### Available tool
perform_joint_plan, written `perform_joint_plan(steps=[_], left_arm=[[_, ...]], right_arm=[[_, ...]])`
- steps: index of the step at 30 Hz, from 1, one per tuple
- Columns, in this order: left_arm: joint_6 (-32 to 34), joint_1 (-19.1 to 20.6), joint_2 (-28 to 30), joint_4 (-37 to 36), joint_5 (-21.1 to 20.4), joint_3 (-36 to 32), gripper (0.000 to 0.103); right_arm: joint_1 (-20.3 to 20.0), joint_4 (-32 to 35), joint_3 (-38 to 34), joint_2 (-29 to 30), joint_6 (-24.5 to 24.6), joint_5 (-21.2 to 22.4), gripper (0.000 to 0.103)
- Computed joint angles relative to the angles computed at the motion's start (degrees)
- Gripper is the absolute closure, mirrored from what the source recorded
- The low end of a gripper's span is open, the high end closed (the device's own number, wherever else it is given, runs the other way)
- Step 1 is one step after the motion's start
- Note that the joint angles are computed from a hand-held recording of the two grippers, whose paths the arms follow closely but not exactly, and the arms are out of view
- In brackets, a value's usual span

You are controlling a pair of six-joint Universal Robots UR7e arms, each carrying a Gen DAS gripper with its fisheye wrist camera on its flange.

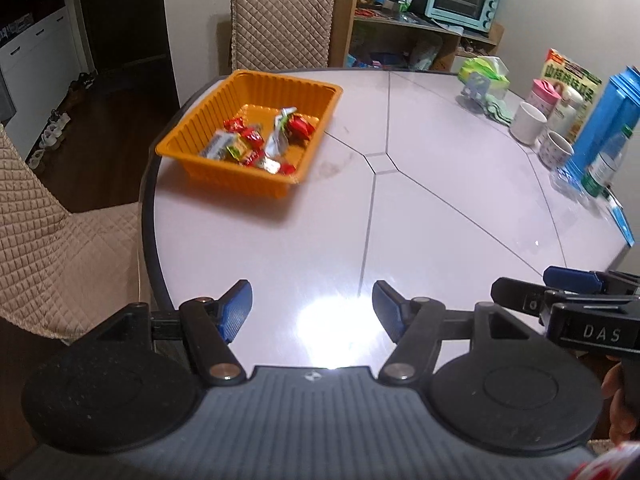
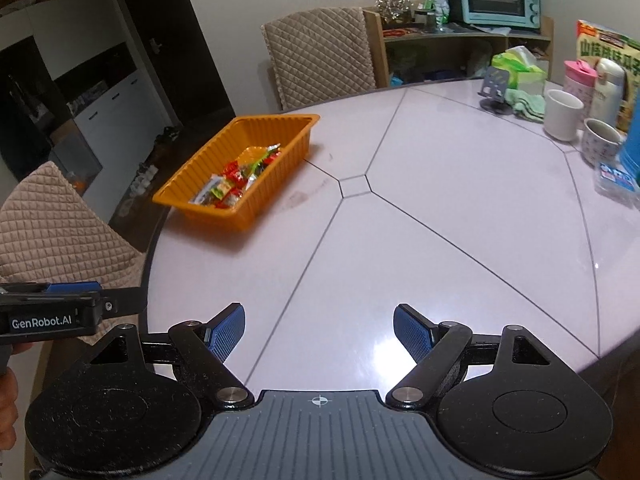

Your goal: Organize snacks

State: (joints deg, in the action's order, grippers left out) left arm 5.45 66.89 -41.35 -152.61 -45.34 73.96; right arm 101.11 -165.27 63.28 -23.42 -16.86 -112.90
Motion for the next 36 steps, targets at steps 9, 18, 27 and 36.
perform_joint_plan(steps=[9, 18, 27, 36], left_arm=[[-3.9, -2.7, -4.9, -2.6, 1.5, 10.5, 0.038], [-5.3, -4.4, -7.7, -2.7, 2.0, 15.7, 0.038], [-4.8, -3.8, -8.7, -0.6, -0.3, 15.8, 0.038], [-1.5, -2.9, -9.3, -0.2, -2.7, 14.7, 0.038]], right_arm=[[0.2, -5.1, 12.7, -6.7, 0.6, -0.2, 0.022], [0.7, -6.5, 17.2, -9.3, 1.5, 0.1, 0.022], [2.0, -6.3, 17.0, -8.5, 2.8, -2.6, 0.022], [2.9, -6.1, 15.4, -6.9, 4.9, -4.9, 0.022]])
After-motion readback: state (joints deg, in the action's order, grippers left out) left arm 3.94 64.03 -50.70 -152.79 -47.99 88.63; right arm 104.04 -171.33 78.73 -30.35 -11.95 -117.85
